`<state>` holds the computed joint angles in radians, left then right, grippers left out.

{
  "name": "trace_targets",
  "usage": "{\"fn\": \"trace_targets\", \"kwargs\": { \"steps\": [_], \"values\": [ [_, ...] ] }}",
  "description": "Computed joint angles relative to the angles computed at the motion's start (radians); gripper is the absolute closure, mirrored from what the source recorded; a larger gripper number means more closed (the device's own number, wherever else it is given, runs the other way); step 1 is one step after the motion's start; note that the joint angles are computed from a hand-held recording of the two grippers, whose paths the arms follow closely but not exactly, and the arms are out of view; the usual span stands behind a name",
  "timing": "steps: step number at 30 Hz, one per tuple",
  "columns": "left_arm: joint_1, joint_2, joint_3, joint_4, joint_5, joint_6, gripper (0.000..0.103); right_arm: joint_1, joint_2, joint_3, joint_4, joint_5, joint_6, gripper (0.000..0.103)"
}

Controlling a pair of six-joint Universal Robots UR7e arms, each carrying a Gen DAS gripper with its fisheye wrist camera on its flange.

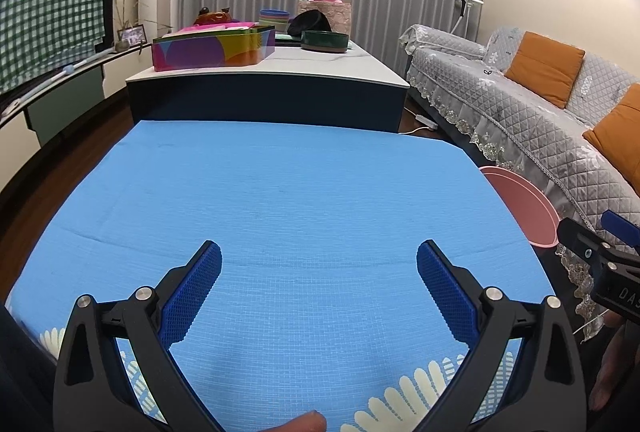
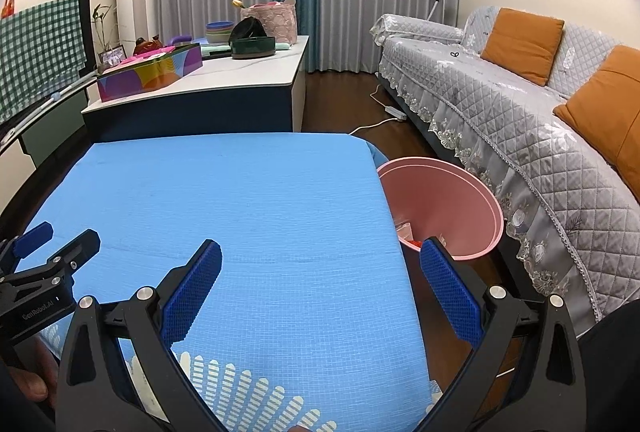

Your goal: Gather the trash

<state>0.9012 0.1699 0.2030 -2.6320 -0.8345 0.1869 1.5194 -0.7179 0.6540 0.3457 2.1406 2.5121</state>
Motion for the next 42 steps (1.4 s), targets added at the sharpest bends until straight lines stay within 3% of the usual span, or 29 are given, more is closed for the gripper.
{"fn": "trace_targets", "kwargs": {
  "steps": [19,42],
  "values": [
    [0.000,-0.036,0.075,-0.043,-0.004,-0.002,0.008,0.001,-0.006,0.014,-0.009,-0.001,-0.003,0.005],
    [-0.003,-0.023,0.046,-0.023,0.002,-0.005,0.008,0.002,-0.003,0.011,-0.007,0.001,-0.004,0.005]
  ]
}}
